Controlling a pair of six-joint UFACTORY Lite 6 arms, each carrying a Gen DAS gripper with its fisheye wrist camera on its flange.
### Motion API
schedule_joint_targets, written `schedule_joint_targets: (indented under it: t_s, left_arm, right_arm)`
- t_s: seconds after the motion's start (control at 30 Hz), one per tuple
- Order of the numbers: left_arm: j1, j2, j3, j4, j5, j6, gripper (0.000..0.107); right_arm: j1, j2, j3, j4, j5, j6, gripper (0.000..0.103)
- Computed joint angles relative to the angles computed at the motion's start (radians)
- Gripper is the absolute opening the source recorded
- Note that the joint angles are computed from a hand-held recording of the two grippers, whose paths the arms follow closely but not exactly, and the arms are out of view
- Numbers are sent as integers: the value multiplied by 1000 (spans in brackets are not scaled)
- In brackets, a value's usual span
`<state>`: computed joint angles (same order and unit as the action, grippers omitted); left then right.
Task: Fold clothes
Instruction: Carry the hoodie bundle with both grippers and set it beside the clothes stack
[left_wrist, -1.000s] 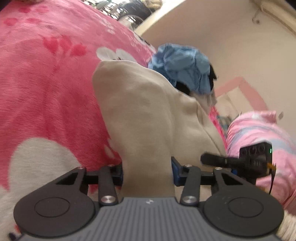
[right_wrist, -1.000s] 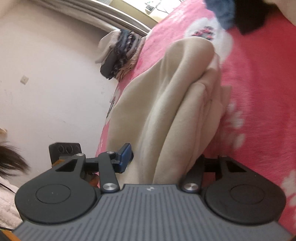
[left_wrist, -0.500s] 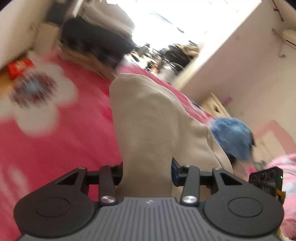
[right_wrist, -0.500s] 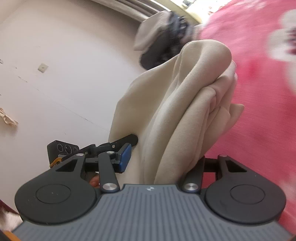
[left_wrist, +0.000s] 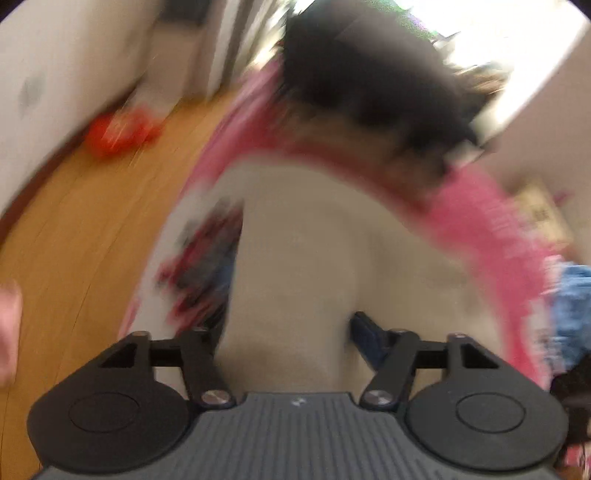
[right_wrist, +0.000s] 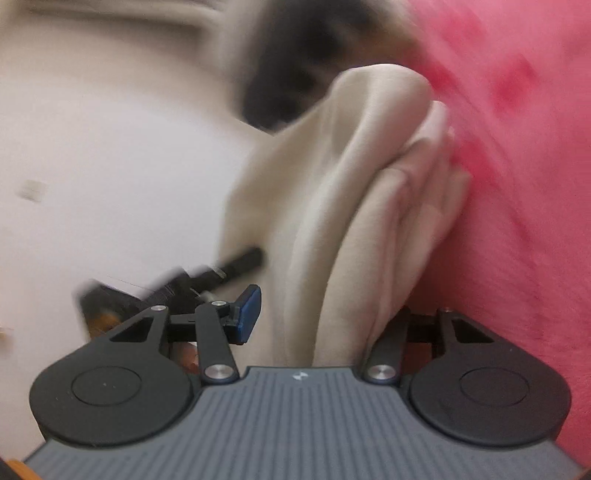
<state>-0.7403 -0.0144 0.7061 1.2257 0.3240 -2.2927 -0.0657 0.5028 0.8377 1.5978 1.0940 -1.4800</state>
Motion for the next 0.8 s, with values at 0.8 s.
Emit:
schedule_joint_targets:
  t_s: [0.8]
  left_arm:
    - [-313, 360, 572, -91, 597, 355, 72]
  right_arm:
    - [-821, -437, -219, -540, 263, -353, 38]
